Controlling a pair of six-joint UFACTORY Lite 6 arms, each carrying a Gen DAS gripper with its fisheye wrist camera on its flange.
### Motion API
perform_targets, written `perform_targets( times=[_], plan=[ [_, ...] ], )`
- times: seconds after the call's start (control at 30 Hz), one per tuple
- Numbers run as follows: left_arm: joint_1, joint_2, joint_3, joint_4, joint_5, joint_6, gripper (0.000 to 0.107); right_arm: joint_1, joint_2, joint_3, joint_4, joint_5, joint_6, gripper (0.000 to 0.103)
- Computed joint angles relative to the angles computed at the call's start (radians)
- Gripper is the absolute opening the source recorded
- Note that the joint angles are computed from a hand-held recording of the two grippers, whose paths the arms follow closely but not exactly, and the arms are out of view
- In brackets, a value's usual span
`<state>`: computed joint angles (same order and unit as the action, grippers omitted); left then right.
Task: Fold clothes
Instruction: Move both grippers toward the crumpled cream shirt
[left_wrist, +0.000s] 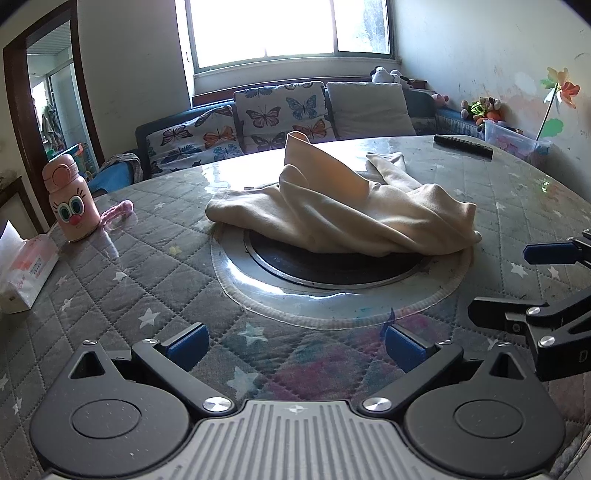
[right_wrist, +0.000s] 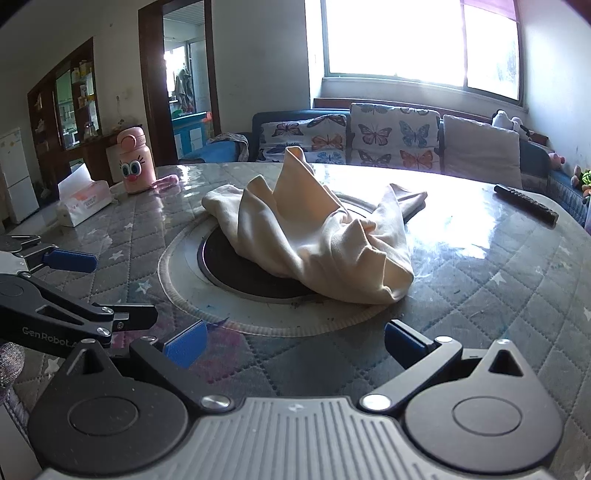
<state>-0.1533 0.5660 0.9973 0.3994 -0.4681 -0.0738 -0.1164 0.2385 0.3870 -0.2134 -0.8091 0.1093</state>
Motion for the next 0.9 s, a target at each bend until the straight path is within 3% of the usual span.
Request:
perform_targets(
  times=[0.9],
  plan=[
    [-0.046,0.018,0.071,-0.009,0.051,0.007,0.103,-0.006,-0.017,0.001,0.012,0.041,-0.004,0.103]
  ],
)
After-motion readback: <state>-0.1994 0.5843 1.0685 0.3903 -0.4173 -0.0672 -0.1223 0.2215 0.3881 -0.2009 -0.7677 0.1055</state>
